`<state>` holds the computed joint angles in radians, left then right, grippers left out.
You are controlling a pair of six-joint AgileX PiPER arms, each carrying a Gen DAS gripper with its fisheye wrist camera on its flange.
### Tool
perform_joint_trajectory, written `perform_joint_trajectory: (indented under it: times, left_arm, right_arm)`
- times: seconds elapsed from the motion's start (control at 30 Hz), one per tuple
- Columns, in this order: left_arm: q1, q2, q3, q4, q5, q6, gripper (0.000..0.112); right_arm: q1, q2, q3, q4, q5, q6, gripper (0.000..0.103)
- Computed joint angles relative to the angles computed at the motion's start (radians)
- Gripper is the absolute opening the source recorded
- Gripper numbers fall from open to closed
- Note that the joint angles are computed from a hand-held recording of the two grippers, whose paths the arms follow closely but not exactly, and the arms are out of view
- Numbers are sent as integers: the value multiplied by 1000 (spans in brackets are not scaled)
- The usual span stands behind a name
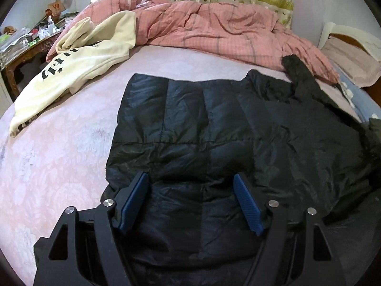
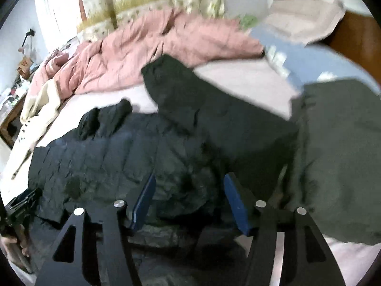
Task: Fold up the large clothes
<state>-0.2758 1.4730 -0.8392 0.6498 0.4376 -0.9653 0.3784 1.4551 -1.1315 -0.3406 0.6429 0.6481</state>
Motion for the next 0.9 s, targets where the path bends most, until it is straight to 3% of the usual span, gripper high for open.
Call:
perform_joint_trajectory:
  times: [0.1,0.33,0.43,0.5,0.57,0.6,0.7,0.8,0.87,0.9]
  left_arm:
    - [-14,16,-4,32,11,-26,73]
    - [-18,-11,2,8,-3,20,73]
    - [-32,-7,-1,40,10,-16,73]
    - [-37,-3,-3,43,13,-19,73]
    - [-29,-5,-2,21,2,6,73]
    - [-26,-4,-3,14,1,13,73]
    - [-10,0,-6,-33,-10,63,73]
    - [-2,1,-9,-53,-17,87,73]
    - [1,1,-9,-59,-19,95,73]
    - [1,1,-10,-60,-18,96,73]
  right_arm:
    - [43,18,-46,-130,73,101,62]
    - [39,289,-395,-115,288,-141,62]
    - [-25,384,-513,60,273,-299,62]
    - [-34,416,-538,87,243,-323,62]
    - [-35,483,-608,94,269,-334,62]
    - [-32,511,-639,91,294,-334,59]
    - [-14,624,-777,11,413,-300,40]
    - [-16,606,-729,-54,371,-248,33]
    - [-41,584,-701,-14,364,-259,10]
    - [-53,550,-656,-13,342,-242,8]
